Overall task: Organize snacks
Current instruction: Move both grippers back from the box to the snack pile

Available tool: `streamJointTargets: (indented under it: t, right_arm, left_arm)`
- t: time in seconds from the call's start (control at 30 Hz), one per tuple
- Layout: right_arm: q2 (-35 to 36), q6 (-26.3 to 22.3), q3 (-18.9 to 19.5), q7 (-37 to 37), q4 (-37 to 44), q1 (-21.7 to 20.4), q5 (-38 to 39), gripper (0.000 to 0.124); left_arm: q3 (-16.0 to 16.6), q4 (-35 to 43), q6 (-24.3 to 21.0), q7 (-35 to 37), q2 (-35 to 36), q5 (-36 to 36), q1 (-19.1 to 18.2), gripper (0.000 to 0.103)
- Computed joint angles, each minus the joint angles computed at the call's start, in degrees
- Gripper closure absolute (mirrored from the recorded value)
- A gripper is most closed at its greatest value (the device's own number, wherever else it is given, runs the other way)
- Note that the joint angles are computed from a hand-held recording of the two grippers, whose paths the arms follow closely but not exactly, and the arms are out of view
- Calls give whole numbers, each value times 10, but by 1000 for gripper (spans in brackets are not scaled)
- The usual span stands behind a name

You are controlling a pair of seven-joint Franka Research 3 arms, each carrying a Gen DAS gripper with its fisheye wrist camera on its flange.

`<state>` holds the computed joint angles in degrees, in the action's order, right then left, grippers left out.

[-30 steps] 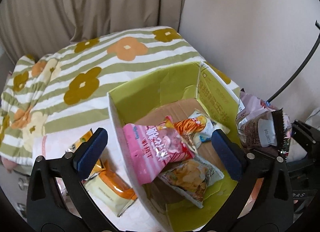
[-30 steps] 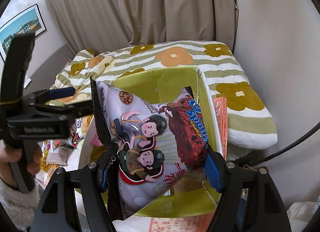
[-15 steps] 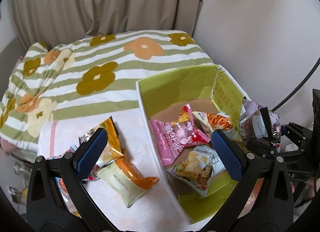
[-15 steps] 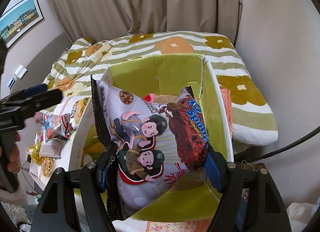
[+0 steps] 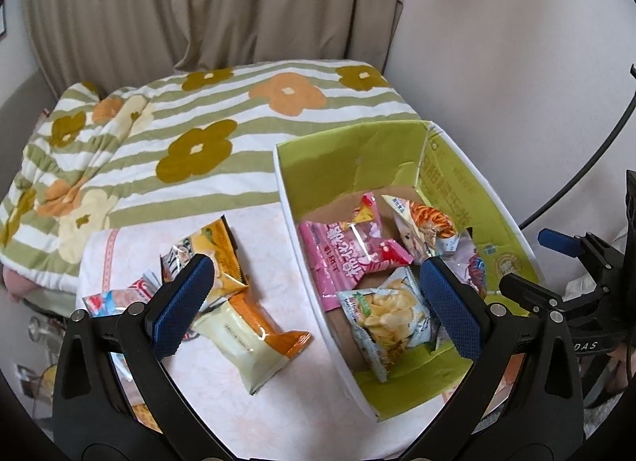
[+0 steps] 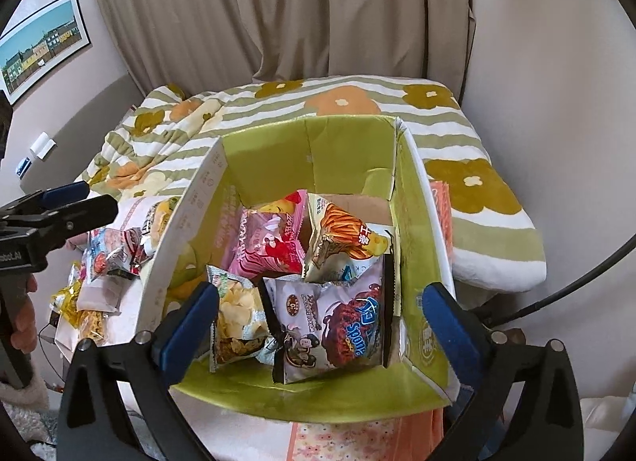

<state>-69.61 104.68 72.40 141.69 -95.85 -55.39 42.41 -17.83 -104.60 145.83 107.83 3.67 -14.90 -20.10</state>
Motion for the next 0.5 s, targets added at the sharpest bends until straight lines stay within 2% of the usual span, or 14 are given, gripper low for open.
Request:
streamJointTargets:
  t: [0.23, 0.5]
  right_arm:
    - [-5, -15, -11, -4, 20, -3, -9, 22]
    - [-3, 20, -19, -24, 22, 5, -6, 22]
  left_arm:
    - [5, -40, 20, -8, -38, -7, -5, 0]
    - [26, -107, 42, -51, -108, 13, -11, 0]
